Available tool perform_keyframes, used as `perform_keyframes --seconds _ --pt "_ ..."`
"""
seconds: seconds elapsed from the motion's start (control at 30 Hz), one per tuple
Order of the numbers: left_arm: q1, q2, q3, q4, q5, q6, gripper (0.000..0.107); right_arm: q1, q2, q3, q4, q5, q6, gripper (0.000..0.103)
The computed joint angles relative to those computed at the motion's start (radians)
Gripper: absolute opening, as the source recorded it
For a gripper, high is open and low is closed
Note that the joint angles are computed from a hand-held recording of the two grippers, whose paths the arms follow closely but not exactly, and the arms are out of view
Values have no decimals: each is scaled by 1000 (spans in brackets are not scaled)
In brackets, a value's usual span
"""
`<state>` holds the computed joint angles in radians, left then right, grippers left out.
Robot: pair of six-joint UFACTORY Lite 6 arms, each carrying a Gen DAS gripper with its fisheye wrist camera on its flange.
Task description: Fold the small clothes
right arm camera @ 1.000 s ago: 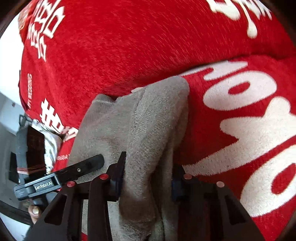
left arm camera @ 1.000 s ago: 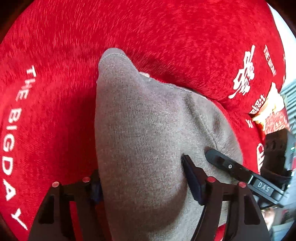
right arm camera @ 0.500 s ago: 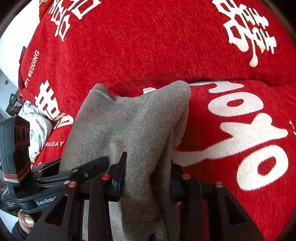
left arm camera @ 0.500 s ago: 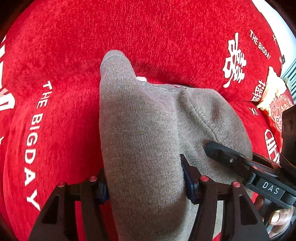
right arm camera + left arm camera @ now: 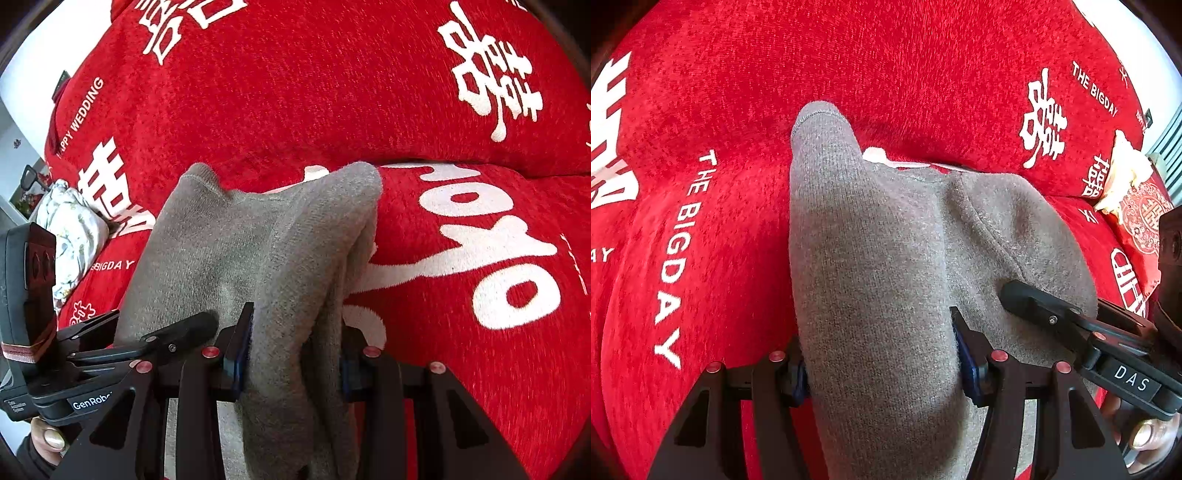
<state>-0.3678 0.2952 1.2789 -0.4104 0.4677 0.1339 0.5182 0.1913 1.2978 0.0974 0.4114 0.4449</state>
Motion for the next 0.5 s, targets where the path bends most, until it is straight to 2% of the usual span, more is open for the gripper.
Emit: perform_keyframes --seconds 0.5 --pt "-4 -216 -252 35 -67 -12 62 148 -91 -96 -287 0 343 40"
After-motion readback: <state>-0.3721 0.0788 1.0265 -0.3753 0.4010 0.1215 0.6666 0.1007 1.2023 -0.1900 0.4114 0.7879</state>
